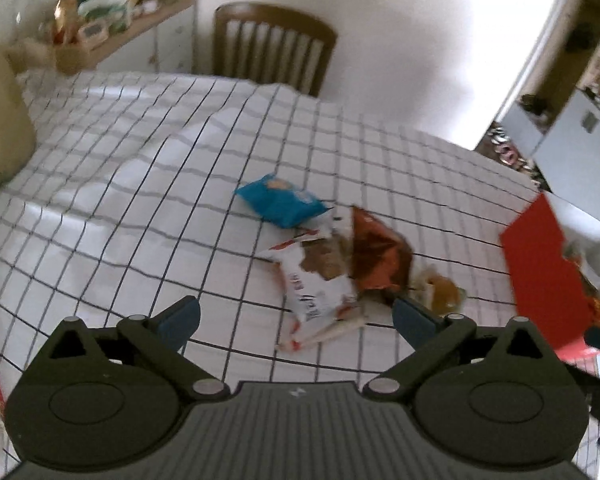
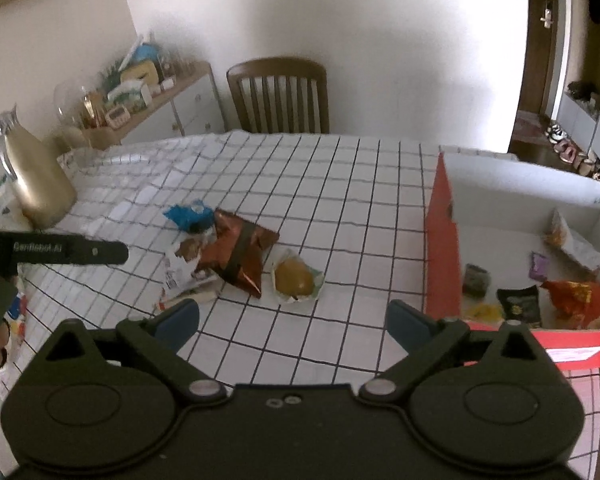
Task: Organize snacks
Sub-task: 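Grasp the round bun in clear wrap with the right tool while the left tool grasps the white cookie packet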
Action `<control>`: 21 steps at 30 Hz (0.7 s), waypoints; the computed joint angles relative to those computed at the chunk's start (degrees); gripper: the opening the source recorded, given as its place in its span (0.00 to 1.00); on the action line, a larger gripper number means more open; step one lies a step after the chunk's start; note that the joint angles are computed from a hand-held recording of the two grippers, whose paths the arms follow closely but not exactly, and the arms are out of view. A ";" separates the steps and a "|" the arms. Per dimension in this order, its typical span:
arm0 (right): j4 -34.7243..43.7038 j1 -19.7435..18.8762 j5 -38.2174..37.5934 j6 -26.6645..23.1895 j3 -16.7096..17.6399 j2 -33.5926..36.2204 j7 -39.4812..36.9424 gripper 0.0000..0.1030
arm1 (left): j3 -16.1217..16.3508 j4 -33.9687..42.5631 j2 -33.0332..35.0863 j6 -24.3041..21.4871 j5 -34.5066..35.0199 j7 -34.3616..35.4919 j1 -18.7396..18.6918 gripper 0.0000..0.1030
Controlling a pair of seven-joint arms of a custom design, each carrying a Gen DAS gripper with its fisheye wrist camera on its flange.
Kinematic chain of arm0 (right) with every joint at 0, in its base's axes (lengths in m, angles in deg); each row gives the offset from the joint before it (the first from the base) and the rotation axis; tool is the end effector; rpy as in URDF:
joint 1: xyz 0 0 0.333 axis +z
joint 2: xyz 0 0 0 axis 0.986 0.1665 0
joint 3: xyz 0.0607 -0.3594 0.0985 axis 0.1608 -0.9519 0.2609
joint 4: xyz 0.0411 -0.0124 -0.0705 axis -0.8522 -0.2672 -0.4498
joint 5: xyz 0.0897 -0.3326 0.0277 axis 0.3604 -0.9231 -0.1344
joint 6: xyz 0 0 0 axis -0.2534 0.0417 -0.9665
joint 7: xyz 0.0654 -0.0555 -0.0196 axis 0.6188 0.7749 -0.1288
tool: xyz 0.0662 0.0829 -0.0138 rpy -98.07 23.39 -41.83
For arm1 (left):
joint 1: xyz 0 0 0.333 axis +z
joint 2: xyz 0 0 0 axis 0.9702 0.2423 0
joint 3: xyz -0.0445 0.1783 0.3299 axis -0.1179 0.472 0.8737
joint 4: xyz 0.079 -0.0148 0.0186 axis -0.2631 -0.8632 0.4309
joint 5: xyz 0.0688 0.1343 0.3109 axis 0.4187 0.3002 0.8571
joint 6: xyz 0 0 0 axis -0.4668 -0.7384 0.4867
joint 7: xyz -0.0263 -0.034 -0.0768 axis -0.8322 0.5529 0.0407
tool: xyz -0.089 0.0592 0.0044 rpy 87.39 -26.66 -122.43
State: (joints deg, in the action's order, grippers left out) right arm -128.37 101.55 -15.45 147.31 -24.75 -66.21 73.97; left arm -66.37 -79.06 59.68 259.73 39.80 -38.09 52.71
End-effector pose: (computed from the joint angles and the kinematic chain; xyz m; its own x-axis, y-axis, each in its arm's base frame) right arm 0.4256 0.1096 0.3803 -0.0957 -0.9890 -0.1129 -0.7128 0.1472 -0.6858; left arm 0.5738 -0.3291 0.3625 -0.2405 -0.9547 0.1751 -0.8203 0.1035 -0.5625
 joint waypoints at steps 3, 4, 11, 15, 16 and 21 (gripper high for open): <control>1.86 -0.02 -0.55 -0.81 -0.70 2.34 -2.01 0.95 | -2.24 3.67 2.59 -3.83 -1.95 0.62 1.77 1.00; 2.38 -0.18 -0.99 -1.16 -0.87 2.96 -2.34 0.94 | -2.43 5.04 3.48 -5.23 -2.39 0.61 1.83 1.00; 7.15 -1.08 -2.73 -4.33 -2.51 7.86 -4.09 0.90 | -2.66 14.26 9.25 -12.20 -3.29 0.65 0.94 1.00; 9.52 -1.05 -4.05 -5.68 -3.71 10.08 -5.60 0.88 | -2.58 19.81 12.62 -16.35 -3.48 0.53 0.12 1.00; 10.29 -0.75 -3.97 -6.21 -4.26 10.78 -6.17 0.87 | -2.65 20.90 13.34 -17.03 -3.61 0.39 0.09 1.00; 13.63 -0.67 -4.98 -8.45 -5.54 13.81 -7.53 0.84 | -2.36 25.60 16.25 -20.39 -3.44 -0.33 -0.84 1.00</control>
